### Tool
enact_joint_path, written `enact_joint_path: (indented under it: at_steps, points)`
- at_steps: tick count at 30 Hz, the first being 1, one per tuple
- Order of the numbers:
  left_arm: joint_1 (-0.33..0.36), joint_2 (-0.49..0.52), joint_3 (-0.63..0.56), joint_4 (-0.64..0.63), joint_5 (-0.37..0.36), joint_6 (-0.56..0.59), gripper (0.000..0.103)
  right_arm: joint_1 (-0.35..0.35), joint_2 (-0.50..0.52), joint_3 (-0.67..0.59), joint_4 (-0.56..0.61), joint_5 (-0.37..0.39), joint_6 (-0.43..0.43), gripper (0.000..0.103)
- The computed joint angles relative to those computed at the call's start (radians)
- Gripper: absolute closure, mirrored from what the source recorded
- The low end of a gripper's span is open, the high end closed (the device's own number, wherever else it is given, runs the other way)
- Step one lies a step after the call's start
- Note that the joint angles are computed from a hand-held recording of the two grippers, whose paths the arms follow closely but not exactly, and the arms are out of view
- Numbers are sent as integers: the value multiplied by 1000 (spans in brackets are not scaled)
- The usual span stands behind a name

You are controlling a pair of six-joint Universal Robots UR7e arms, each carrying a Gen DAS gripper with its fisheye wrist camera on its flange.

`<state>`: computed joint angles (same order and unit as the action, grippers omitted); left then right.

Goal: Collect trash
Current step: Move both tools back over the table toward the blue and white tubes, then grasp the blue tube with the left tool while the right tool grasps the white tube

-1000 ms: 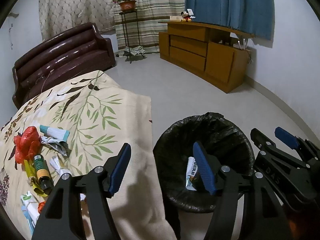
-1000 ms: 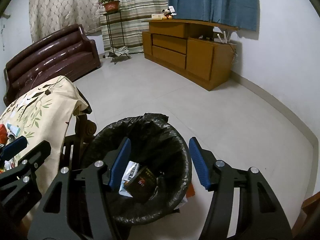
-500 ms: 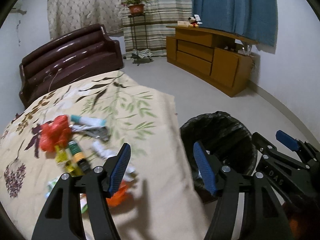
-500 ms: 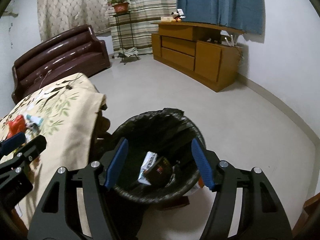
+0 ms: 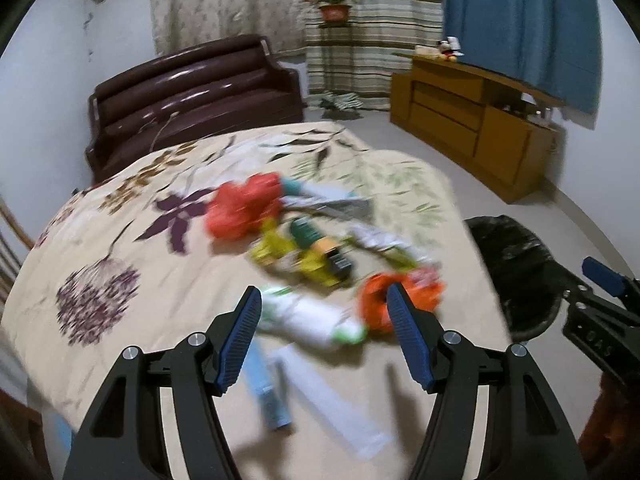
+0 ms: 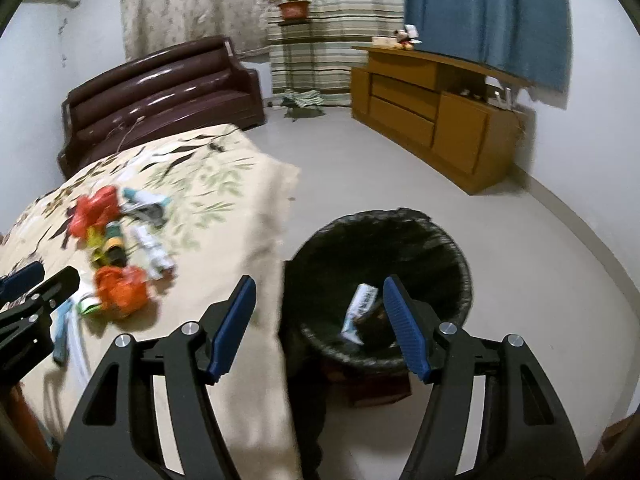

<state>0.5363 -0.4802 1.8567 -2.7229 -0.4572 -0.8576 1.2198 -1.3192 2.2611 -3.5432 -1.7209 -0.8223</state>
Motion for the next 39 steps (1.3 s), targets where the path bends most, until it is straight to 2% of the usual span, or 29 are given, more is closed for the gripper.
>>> enact_joint_path:
  at_steps: [4,11,18,25,28,35,37,39]
  points:
    - [-2,-53,71,67,5,-116,39,24,5,37,-11,-9,-13,38]
    - [5,-98,151,102,-12,-207,39,56,23,92,-58,-29,-40,38]
    - [17,-88,165,67,-33,-187,37,67,30,123,-78,-38,-56,38]
    - [30,-120,197,121,-50,-249,37,71,34,137,-86,-37,-59,38]
    - [30,-132,218,99,-66,-256,37,71,31,139,-80,-34,-56,38]
    - [38,-114,210,8,-54,-186,37,76,36,146,-79,-35,-58,38]
    - [44,-109,202,14,-49,-180,37,78,38,147,-78,-35,-58,38]
    - [39,-109,200,34,-35,-182,42,80,38,151,-77,-33,-58,38]
